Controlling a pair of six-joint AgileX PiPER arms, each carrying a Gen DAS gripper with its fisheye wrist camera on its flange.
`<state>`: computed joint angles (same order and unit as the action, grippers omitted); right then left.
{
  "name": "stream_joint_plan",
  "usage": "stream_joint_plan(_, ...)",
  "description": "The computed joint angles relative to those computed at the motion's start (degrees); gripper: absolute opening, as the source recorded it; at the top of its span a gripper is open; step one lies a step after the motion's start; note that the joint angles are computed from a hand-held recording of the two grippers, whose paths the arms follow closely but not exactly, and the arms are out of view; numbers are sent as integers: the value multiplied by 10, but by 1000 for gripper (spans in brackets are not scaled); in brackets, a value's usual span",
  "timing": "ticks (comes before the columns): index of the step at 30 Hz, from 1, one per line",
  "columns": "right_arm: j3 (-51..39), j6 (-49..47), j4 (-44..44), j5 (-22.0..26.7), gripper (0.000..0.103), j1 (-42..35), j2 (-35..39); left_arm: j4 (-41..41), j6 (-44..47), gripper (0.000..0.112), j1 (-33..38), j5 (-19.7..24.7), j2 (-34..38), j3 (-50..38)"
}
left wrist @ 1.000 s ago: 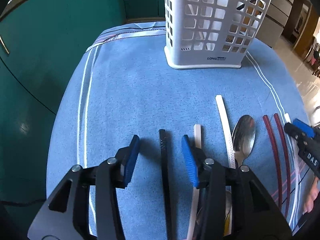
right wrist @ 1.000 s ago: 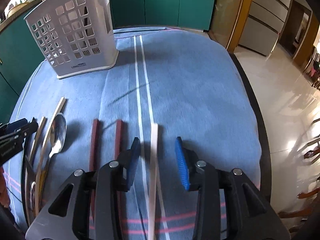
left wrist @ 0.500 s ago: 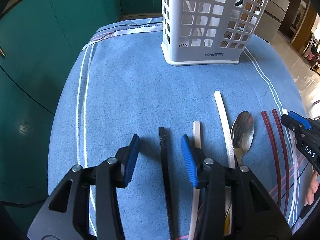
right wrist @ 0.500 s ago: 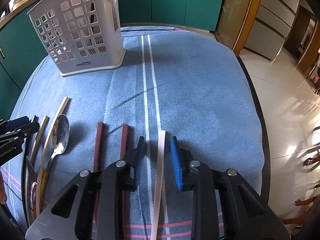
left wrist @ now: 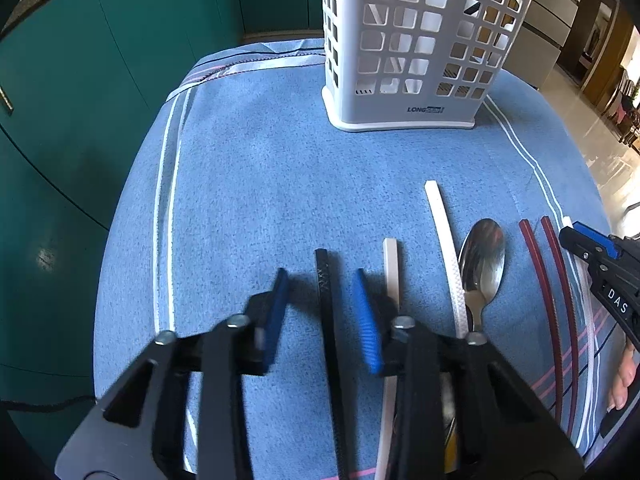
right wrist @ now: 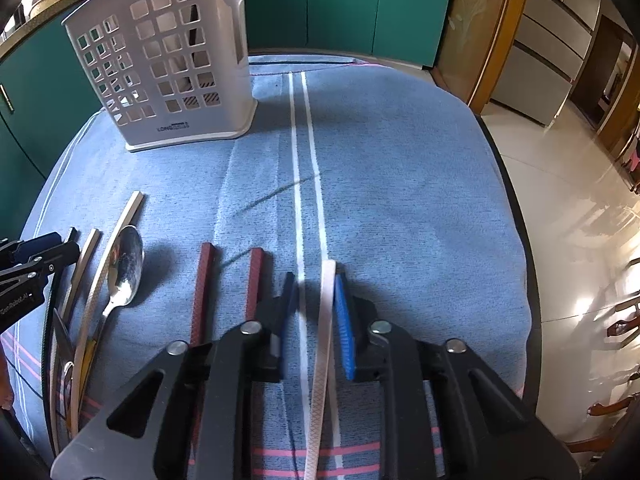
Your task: Organize utensils
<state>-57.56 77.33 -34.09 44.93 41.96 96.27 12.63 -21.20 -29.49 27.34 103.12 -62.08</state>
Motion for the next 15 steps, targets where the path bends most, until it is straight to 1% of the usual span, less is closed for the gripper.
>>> stream_joint_plan(1,1,-1,1,-2,8,1,-1,-7,5,12,1,-1,-1,1)
stream_joint_plan(2,1,-2,2,-3,8,2,-1,-30,28,7,6,-4,-4,4)
stream_joint_plan(4,-1,-1,2,-1,7,5,-1,-67,61,7,14,-8,-8,8)
stream_joint_plan(5,4,-5,9,-13,7,1,-7,-82,75,7,17,-8,-8,7)
stream_joint_plan(6,14,-16,24,-38,7,-5,-18,-103,93,6,21,-6,-9,7)
stream_joint_plan(7,17,-14,25,-40,7,-2,-25,-124,111,6,25,-8,-18,11)
stream_joint_plan(9,11,8,2,-10,7,19,-42,-122,111,6,24,-11,-35,19)
stream_joint_plan(11,9,24,-12,11,7,38,-69,-134,124,6,27,-8,-65,25)
stream_joint_plan(15,-17,51,-56,92,7,96,-136,-168,164,6,37,6,-136,25)
